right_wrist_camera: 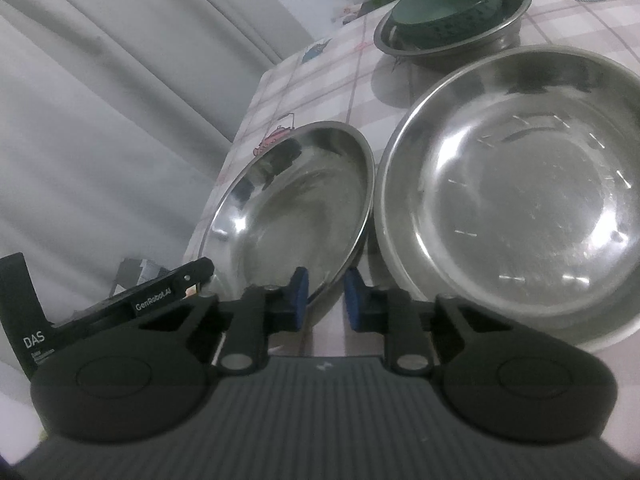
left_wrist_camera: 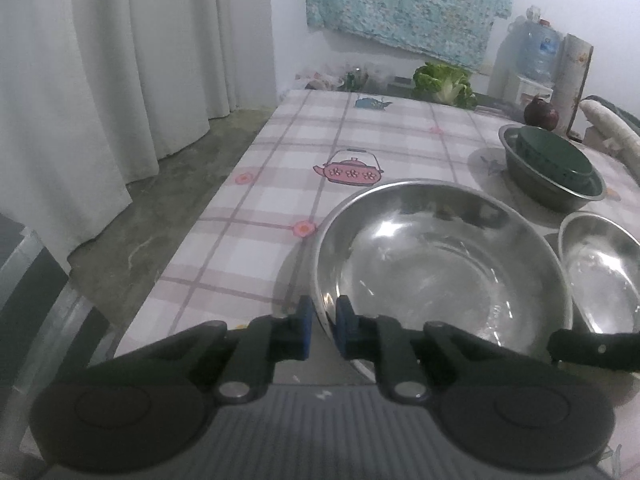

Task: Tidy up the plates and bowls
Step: 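Withdraw both tools from the nested bowls toward the large steel basins, then pinch the large steel basin rim with the left tool while the right tool pinches the steel dish rim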

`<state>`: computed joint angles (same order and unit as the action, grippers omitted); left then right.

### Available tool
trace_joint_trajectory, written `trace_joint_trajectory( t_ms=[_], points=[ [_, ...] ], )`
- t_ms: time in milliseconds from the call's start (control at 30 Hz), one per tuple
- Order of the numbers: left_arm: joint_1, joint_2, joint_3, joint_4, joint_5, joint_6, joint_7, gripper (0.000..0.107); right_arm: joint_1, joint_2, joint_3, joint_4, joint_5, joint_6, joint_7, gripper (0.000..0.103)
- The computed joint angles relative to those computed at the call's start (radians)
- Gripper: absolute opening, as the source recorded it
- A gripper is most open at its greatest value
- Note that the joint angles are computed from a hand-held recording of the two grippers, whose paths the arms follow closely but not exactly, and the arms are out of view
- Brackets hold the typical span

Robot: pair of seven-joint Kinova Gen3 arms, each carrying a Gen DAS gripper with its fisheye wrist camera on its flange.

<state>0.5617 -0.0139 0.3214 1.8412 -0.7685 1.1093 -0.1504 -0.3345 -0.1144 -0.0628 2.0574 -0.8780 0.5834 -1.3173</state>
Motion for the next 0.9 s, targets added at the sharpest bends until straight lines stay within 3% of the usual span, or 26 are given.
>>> trace_joint_trajectory(
  t_ms=[233,567,900],
  points=[
    [-0.022,-0.055,0.004,0.017,0.067,-0.014,-0.047,0.013,0.011,0.009,0.02,-0.001,-0.05,0.051,0.087,0.014],
    [-0.099,-0.189,0.06,0.092,0.186,-0.027,-0.089,0.012,0.049,0.01,0.023,0.008,-0.116,0.21,0.176,0.016],
    [-0.205,-0.238,0.095,0.102,0.272,-0.056,-0.187,0.018,0.021,0.002,-0.04,-0.026,0.063,0.049,0.013,0.023]
  ],
)
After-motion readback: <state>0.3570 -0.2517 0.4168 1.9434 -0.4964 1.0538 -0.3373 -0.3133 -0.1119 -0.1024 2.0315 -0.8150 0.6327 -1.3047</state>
